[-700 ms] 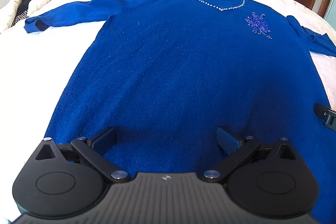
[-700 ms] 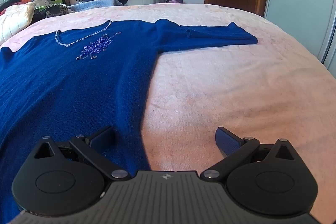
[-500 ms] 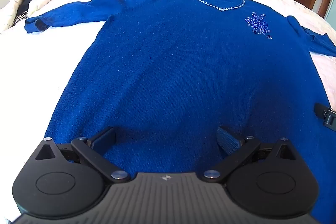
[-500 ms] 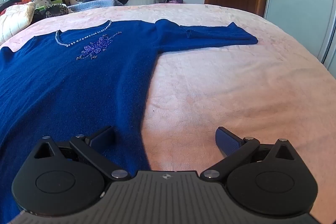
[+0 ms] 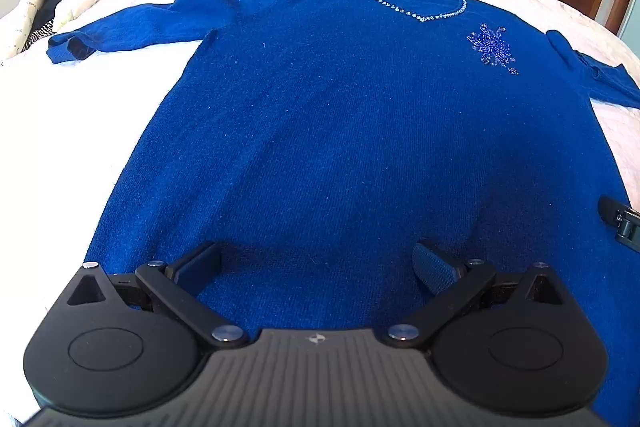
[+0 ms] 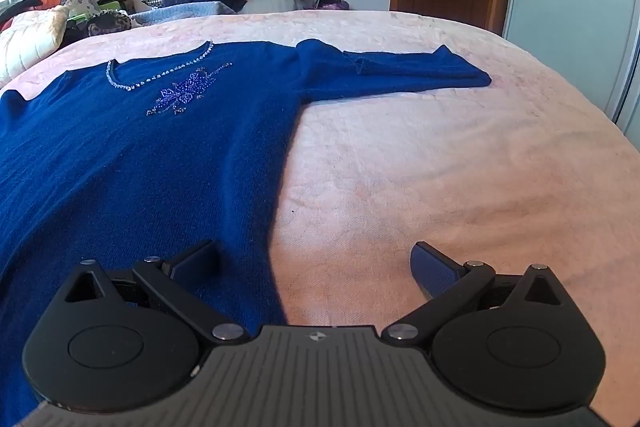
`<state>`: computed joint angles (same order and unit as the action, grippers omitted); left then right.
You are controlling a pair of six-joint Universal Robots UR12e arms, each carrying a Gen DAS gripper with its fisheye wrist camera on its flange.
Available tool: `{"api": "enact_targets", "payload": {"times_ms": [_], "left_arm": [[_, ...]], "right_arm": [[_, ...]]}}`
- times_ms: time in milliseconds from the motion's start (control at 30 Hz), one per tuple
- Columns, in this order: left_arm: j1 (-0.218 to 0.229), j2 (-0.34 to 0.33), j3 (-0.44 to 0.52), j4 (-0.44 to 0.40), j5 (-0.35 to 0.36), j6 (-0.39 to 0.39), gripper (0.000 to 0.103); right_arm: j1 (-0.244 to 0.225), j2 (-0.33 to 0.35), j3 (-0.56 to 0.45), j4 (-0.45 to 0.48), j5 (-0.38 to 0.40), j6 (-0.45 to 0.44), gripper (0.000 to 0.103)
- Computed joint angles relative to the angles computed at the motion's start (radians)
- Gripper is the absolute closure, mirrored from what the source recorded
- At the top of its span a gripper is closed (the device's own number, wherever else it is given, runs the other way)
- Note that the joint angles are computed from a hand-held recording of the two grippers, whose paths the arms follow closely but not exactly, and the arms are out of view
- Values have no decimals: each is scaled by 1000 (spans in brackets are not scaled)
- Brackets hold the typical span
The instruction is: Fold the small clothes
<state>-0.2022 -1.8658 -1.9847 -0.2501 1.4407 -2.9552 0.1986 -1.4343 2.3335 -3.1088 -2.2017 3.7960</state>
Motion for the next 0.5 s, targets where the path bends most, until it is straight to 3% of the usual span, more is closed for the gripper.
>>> {"api": "enact_targets", "payload": {"times_ms": [500], "left_arm": [[2, -1, -5, 12, -3, 4, 0]], "right_arm": [[6, 3, 3, -12, -7, 1, 0]]}}
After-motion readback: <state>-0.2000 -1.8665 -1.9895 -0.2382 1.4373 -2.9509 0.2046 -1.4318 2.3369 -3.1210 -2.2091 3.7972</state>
